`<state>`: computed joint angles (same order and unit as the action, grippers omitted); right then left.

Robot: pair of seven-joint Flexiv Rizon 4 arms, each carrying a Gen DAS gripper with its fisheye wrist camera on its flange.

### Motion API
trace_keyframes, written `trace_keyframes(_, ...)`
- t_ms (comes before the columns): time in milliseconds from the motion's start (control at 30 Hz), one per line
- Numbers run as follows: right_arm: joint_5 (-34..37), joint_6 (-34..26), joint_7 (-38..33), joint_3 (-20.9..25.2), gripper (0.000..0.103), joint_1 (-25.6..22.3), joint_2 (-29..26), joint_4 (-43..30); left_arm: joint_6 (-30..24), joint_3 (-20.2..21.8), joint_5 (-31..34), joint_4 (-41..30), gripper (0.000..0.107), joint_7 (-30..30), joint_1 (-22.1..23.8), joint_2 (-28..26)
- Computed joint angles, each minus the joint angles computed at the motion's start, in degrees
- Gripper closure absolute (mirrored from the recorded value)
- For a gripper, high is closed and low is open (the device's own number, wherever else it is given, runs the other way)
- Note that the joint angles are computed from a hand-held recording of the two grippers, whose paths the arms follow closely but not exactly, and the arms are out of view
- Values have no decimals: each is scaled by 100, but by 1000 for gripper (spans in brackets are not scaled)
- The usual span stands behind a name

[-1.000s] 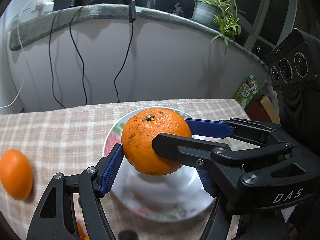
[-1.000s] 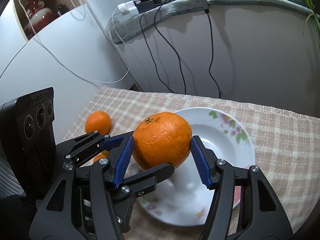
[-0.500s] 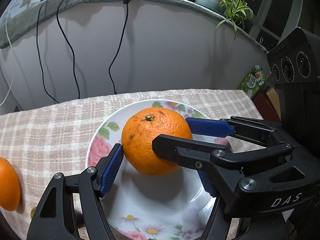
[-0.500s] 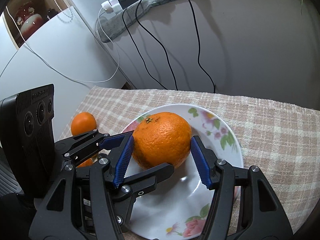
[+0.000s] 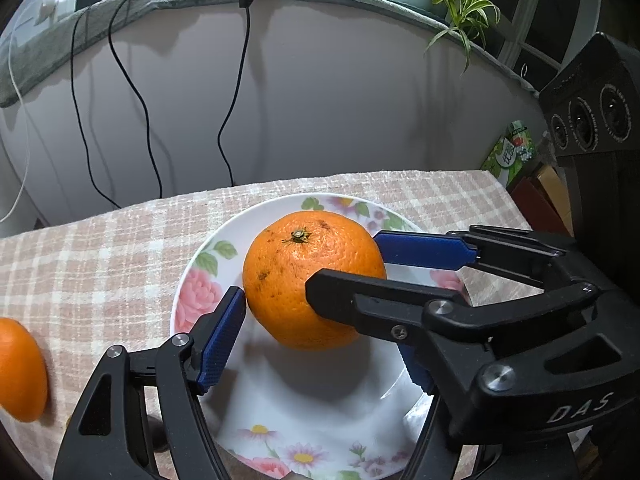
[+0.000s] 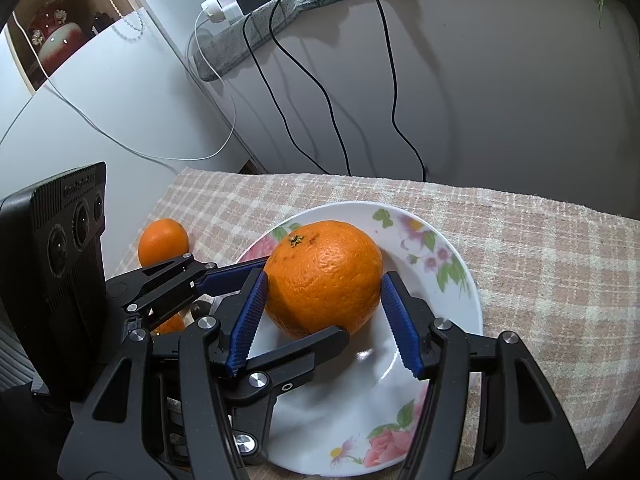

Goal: Organize fruits
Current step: 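Lower the orange onto the plate and open the right tool, then grasp the brown kiwi with the left tool while the right tool grasps a tangerine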

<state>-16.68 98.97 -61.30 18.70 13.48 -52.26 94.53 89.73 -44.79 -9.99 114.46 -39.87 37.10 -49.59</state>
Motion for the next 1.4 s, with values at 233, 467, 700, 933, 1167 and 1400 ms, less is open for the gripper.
trace_keyframes(233,280,394,217,-631,34,508,409,445,194,-183,162,243,35,-48,272,90)
trace_keyframes(467,662,826,383,-1353,34,1192,875,1030,375,-548,550,593,35,-145,833,102)
trace_keyframes(700,1330,1246,225,-2124,33,2125,1313,1680,583,-1065,1105,998,35,-281,1635,-13)
trace_keyframes(933,2237,1455,-287,-2874,34,3295,1619,2201,873,-1306,1725,1409,35,-368,2327,-103)
trace_keyframes(1167,2824,1456,-694,-3176,34,4036,1713,2500,834,-1335,1915,1594,35,-540,2961,-147)
trace_keyframes(1400,3073,1613,-770,-2960,34,4204,1631,2654,751,-1194,1975,1745,40,-479,3398,-218)
